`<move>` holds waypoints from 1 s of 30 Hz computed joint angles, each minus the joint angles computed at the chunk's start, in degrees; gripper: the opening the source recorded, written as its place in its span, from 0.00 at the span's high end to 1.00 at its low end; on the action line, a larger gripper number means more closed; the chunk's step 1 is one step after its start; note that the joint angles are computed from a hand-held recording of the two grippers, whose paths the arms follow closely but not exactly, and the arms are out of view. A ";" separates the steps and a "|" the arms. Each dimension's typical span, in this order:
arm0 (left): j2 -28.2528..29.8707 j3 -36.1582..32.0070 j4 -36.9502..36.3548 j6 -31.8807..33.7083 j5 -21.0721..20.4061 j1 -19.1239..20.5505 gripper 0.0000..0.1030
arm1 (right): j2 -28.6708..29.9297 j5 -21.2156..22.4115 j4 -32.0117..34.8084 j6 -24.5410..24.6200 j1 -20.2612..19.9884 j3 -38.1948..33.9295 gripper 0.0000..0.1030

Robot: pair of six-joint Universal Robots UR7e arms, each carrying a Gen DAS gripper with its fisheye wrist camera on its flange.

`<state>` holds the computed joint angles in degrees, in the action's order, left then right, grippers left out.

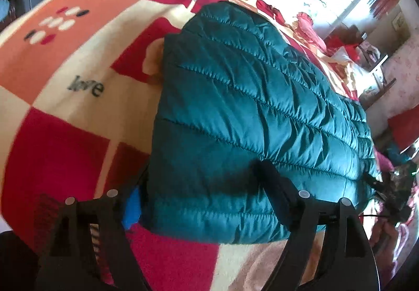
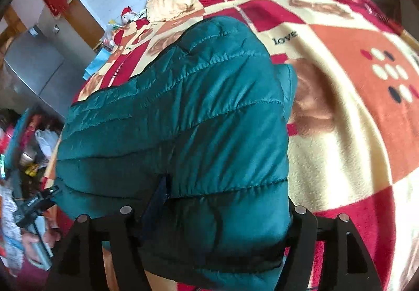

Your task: Fold large clothes

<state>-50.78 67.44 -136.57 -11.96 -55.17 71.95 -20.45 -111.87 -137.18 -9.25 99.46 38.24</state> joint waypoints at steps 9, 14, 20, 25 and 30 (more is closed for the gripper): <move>-3.64 8.34 -10.66 7.53 10.36 -4.22 0.22 | -6.93 -7.86 -12.29 -4.04 3.06 13.24 0.31; -3.47 10.28 -14.46 9.92 14.28 -6.14 0.22 | -8.80 -9.33 -19.23 -8.52 5.43 18.86 0.27; -3.50 11.74 -15.01 9.52 14.88 -7.43 0.22 | -8.62 -7.66 -24.70 -12.27 7.96 22.93 0.18; -2.84 12.97 -17.99 11.84 17.23 -8.94 0.22 | -5.89 -8.69 -28.61 -13.77 9.53 22.47 0.13; -2.38 13.98 -20.88 13.76 17.66 -9.76 0.22 | -2.30 -11.19 -31.82 -15.10 11.04 19.93 0.13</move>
